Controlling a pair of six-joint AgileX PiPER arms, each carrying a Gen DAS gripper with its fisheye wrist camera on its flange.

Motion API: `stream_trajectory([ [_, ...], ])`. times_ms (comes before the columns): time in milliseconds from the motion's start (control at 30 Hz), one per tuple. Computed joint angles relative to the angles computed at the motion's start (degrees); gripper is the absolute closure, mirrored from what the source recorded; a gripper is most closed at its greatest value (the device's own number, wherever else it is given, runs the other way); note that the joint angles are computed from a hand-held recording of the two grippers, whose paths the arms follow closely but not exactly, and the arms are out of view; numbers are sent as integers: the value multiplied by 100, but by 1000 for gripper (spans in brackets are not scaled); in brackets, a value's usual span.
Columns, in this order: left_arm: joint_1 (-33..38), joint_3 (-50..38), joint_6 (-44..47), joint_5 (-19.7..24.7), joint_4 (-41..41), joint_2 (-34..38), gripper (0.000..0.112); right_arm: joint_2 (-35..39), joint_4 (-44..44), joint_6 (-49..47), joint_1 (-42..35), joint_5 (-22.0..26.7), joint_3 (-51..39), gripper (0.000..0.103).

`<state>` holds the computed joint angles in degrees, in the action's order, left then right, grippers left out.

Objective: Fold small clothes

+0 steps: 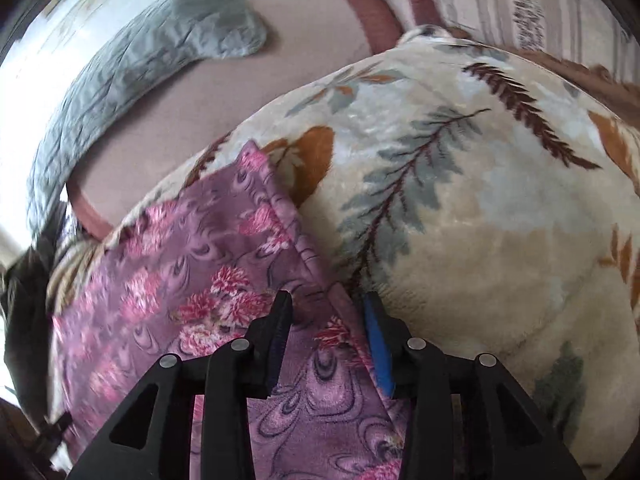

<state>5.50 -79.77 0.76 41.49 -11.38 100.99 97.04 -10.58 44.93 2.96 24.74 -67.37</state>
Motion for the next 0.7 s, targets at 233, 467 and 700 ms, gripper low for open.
stream_trajectory([
  [233, -725, -826, -846, 282, 1201, 321, 38, -291, -340, 1174, 268, -1035, 353, 63],
  [467, -1250, -1692, -1515, 804, 2104, 1173, 35, 472, -32, -665, 749, 173, -697, 36],
  [700, -1404, -1489, -1973, 739, 2495, 1045, 34, 609, 18, -881, 830, 454, -972, 26],
])
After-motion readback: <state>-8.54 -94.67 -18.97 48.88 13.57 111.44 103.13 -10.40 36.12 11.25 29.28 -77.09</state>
